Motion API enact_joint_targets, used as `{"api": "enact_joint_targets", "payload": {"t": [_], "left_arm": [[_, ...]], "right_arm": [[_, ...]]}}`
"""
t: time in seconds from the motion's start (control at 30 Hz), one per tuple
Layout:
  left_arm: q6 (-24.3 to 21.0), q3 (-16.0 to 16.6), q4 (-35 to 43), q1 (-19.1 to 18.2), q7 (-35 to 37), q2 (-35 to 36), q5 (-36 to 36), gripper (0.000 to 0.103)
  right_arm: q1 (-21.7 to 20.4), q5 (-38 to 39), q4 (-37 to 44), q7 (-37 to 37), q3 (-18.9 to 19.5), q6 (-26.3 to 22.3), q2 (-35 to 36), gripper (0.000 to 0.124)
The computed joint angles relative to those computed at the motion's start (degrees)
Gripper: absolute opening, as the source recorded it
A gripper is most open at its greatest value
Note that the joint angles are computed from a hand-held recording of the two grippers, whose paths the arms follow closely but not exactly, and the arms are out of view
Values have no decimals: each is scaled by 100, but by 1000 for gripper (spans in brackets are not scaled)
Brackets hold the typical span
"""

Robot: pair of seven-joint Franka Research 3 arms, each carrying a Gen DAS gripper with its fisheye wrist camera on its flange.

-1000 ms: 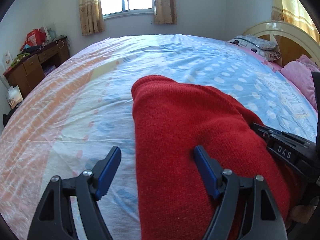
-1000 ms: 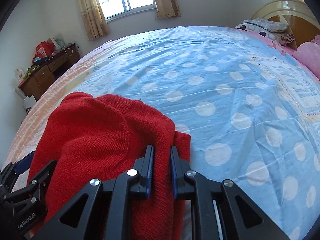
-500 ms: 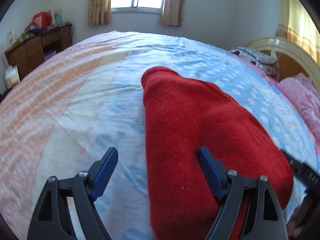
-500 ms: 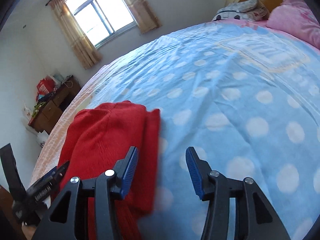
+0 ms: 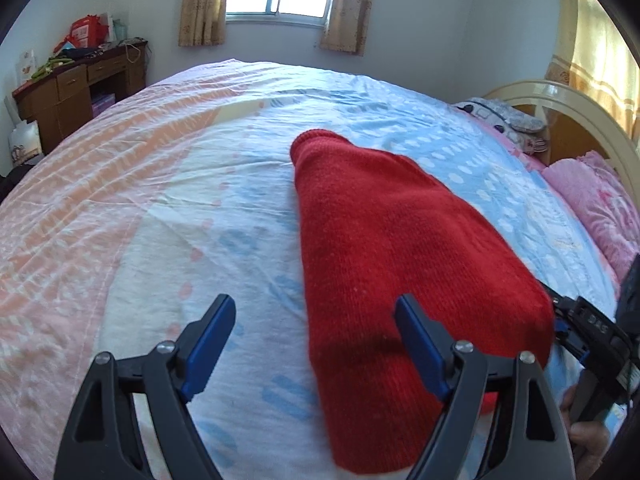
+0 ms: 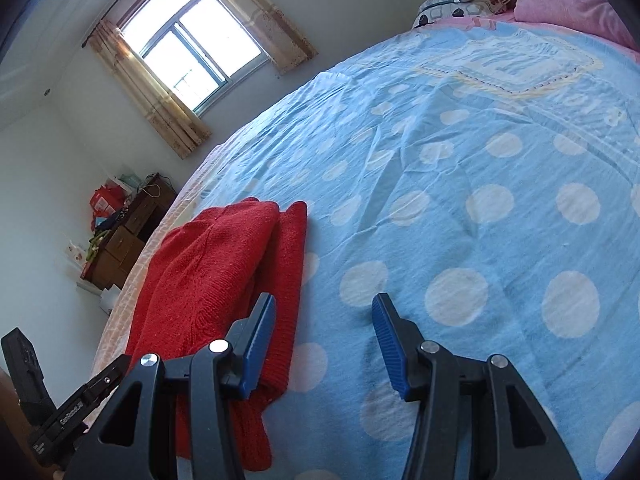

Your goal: Fold small clothes

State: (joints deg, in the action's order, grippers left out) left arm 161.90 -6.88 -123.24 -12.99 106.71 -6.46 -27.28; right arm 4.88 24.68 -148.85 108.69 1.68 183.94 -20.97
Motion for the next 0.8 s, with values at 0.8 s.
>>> {"api": "enact_joint_targets", "payload": {"t": [0.8], "left_arm": [[-282, 131, 189, -69, 1370, 0, -1975, 85]], "right_arm": [[865, 400, -31, -447, -747, 229, -21, 56]]}}
